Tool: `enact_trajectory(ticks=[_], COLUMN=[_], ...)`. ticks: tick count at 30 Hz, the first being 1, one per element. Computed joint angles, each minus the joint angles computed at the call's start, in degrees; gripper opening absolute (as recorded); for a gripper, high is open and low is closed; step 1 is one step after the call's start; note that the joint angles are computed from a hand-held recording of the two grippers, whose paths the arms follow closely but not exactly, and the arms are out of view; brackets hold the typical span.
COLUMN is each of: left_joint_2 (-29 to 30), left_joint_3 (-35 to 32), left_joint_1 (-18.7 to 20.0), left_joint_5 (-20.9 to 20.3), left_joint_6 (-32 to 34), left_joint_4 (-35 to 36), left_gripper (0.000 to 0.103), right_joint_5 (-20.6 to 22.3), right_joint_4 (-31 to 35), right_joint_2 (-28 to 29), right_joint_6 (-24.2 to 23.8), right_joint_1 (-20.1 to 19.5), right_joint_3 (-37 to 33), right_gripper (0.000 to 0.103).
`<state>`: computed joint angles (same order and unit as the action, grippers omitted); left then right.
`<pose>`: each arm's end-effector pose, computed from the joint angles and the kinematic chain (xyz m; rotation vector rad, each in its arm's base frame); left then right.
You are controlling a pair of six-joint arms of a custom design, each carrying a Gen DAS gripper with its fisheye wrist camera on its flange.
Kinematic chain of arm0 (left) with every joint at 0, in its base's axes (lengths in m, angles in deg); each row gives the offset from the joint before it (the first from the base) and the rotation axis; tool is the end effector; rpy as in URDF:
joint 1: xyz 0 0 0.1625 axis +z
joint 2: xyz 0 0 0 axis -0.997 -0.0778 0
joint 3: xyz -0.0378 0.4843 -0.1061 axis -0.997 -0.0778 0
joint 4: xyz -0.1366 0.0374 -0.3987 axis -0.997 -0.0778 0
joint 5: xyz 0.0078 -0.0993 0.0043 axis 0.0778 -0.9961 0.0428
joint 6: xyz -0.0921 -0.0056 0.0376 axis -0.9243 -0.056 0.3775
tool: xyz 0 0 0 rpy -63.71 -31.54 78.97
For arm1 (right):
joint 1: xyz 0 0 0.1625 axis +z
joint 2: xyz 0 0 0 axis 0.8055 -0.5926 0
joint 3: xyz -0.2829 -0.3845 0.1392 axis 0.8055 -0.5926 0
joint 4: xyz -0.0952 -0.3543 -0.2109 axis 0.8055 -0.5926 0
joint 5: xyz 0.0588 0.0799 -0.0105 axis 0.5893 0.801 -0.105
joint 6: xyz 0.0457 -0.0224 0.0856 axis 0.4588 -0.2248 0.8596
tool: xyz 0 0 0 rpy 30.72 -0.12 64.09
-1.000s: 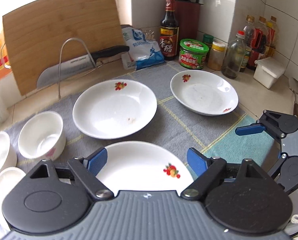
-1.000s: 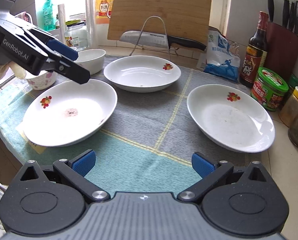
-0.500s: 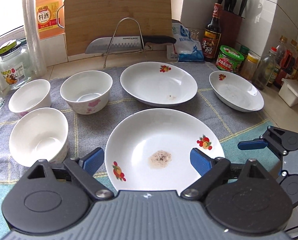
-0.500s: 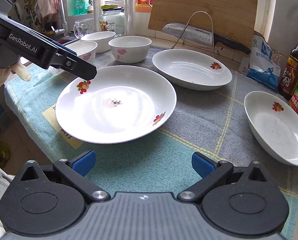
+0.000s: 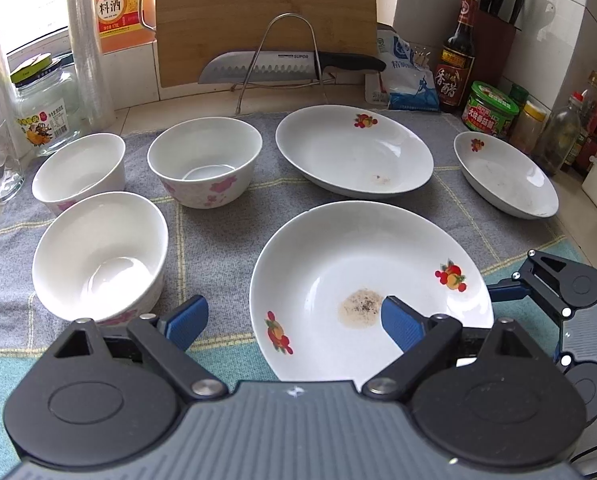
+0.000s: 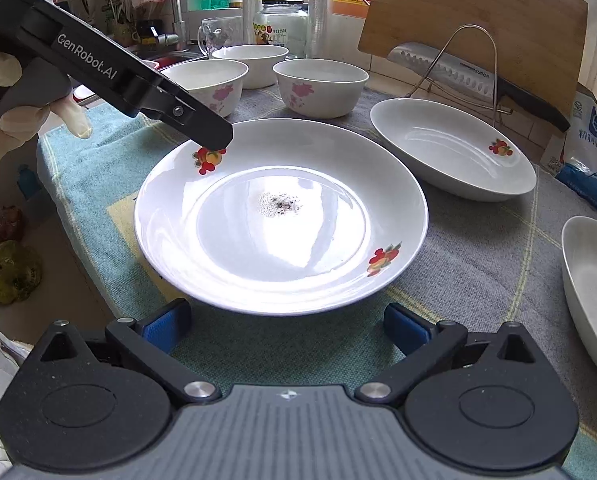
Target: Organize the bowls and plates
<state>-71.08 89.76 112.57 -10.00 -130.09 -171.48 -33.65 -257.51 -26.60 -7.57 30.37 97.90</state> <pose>-0.1113 -0.3010 0.0991 0.0472 2.1941 -0.9306 0.0857 -0.4040 0.0334 1.8744 -2.2684 0.1564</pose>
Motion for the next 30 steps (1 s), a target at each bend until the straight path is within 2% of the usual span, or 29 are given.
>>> enact_trajectory(ticks=[10,13,17,23,30], left_joint_2=[2.4,2.9,2.7,1.7,-0.7], left_joint_3=[-3.2,-4.8,-6.8,-9.9,-12.2], left_joint_1=[9.1,12.1,15.6,19.3,22.2], left_joint_5=[-1.2,-2.3,-4.8,-8.2,-12.8], left_joint_6=[22.5,28.1,34.1,40.3,43.5], left_joint_4=[-15.8,-17.8,-19.5,-17.0,-13.2], left_gripper=[0.093,0.093,0.093,0.090,0.078], right_joint_5=[3.6,4.0,4.7,5.9,5.8], right_joint_4=[1.7,1.5,2.0,1.8,2.9], right_joint_2=[0.0,0.3,0.3,0.4,0.0], right_joint_6=[-2.9,-2.8,-3.4,-4.4,-4.7], right_joint_1=[-1.8,-1.7,-2.0,-2.9,-2.7], right_joint_3=[-0.6,-0.9,-1.1,-0.8,-1.1], right_gripper=[0.103,0.103,0.103,0.103,0.103])
